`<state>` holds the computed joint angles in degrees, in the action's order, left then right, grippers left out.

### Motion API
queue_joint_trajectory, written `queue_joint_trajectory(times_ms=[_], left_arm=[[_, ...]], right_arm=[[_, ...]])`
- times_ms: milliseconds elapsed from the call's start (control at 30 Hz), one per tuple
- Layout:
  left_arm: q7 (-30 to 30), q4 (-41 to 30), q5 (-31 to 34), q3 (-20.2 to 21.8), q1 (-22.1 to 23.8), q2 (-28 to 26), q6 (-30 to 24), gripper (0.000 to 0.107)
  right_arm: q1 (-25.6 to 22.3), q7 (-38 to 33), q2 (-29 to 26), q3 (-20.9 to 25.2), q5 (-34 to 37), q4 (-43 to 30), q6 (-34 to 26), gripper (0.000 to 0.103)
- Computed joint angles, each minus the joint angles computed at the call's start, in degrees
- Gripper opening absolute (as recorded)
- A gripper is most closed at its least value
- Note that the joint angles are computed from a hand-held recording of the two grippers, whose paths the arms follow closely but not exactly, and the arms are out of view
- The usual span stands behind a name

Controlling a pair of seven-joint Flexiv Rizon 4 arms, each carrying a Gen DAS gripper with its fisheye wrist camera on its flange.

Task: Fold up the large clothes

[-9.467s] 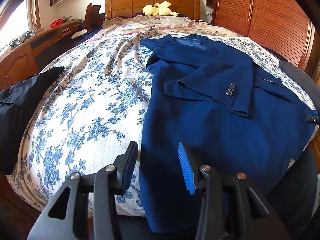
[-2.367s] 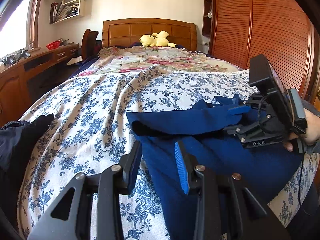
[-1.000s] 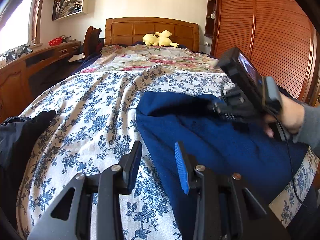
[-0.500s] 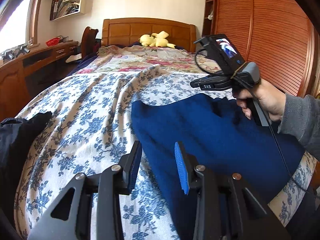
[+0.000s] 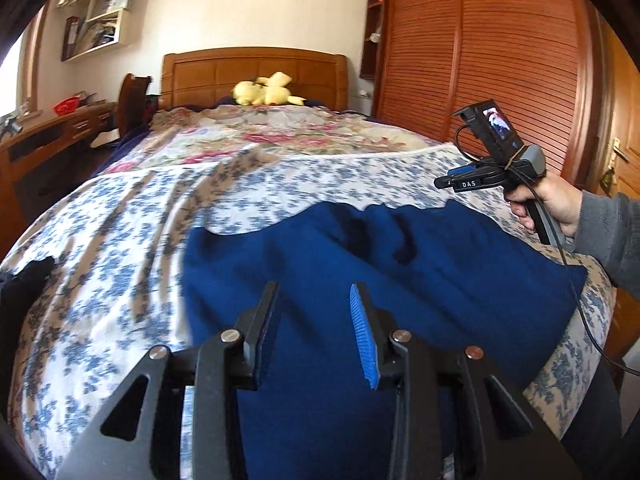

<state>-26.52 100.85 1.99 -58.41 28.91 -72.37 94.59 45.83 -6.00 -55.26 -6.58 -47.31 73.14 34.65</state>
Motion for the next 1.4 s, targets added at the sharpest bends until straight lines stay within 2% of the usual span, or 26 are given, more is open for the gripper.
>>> queue_joint_trajectory(times_ms=[167, 233, 300, 400, 600, 633, 700, 733, 800, 867, 933, 1000, 1067, 1133, 1200, 1400], left_arm=[[0.6, 0.3, -0.3, 0.4, -1.9, 0.5, -1.0, 0.038], [0.8, 0.5, -0.5, 0.0, -2.2, 0.5, -1.5, 0.041], [1.1, 0.6, -0.9, -0.4, -2.3, 0.3, -2.2, 0.051], [1.5, 0.6, -1.8, -0.9, -2.6, 0.3, -2.9, 0.052], [1.0, -0.3, -2.5, 0.6, -4.4, 0.9, -2.1, 0.052], [0.9, -0.6, -2.7, 0.9, -4.8, 1.1, -2.1, 0.052], [0.8, -0.7, -2.8, 1.3, -5.1, 1.4, -2.2, 0.052], [0.8, -0.6, -2.8, 1.4, -5.1, 1.3, -2.1, 0.052], [1.0, -0.6, -2.7, 1.4, -5.1, 1.3, -2.0, 0.052], [1.2, -0.5, -2.6, 1.4, -5.0, 1.2, -2.0, 0.052], [1.1, -0.4, -2.6, 1.5, -5.1, 1.3, -1.9, 0.052], [1.2, 0.0, -2.4, 1.5, -4.9, 1.4, -1.8, 0.052], [1.2, 0.1, -2.3, 1.6, -4.9, 1.5, -1.7, 0.052], [1.1, 0.2, -2.3, 1.7, -5.0, 1.7, -1.7, 0.052], [1.2, 0.5, -2.1, 1.9, -4.9, 1.9, -1.5, 0.052], [1.1, 1.9, -1.0, 1.1, -4.2, 2.0, -0.7, 0.052]], right_arm=[[-2.0, 6.4, 4.8, 1.5, 1.5, 10.4, 2.1, 0.038], [-3.3, 9.2, 6.2, 2.2, 2.0, 14.1, 4.6, 0.038], [-4.2, 11.0, 6.6, 2.6, 2.1, 16.1, 6.4, 0.038], [-6.3, 13.7, 7.1, 3.5, 3.2, 19.1, 11.9, 0.038], [-6.1, 17.7, 7.5, 1.8, 2.3, 21.9, 17.7, 0.038], [-6.1, 18.0, 7.5, 1.5, 1.7, 22.3, 18.9, 0.029], [-6.7, 18.7, 7.5, 0.5, -0.6, 23.6, 25.6, 0.005], [-6.2, 18.8, 7.7, -0.3, -1.3, 23.8, 26.4, 0.004], [-4.4, 19.2, 8.5, -2.2, -3.5, 24.1, 24.9, 0.001], [-0.4, 23.0, 10.6, -5.1, -7.2, 24.8, 16.5, 0.0], [0.4, 26.0, 11.9, -4.6, -6.1, 24.5, 8.8, 0.0], [-1.3, 26.3, 12.6, -2.2, -3.9, 24.0, 6.4, 0.0], [-1.7, 26.0, 13.4, -0.7, -4.2, 23.9, 3.0, 0.007], [-2.5, 27.3, 15.0, 0.8, -5.9, 25.3, 3.4, 0.025], [-3.2, 28.2, 16.6, 2.6, -8.0, 27.1, 4.2, 0.032], [-1.7, 28.5, 17.3, 7.8, -10.0, 28.3, 5.3, 0.036]])
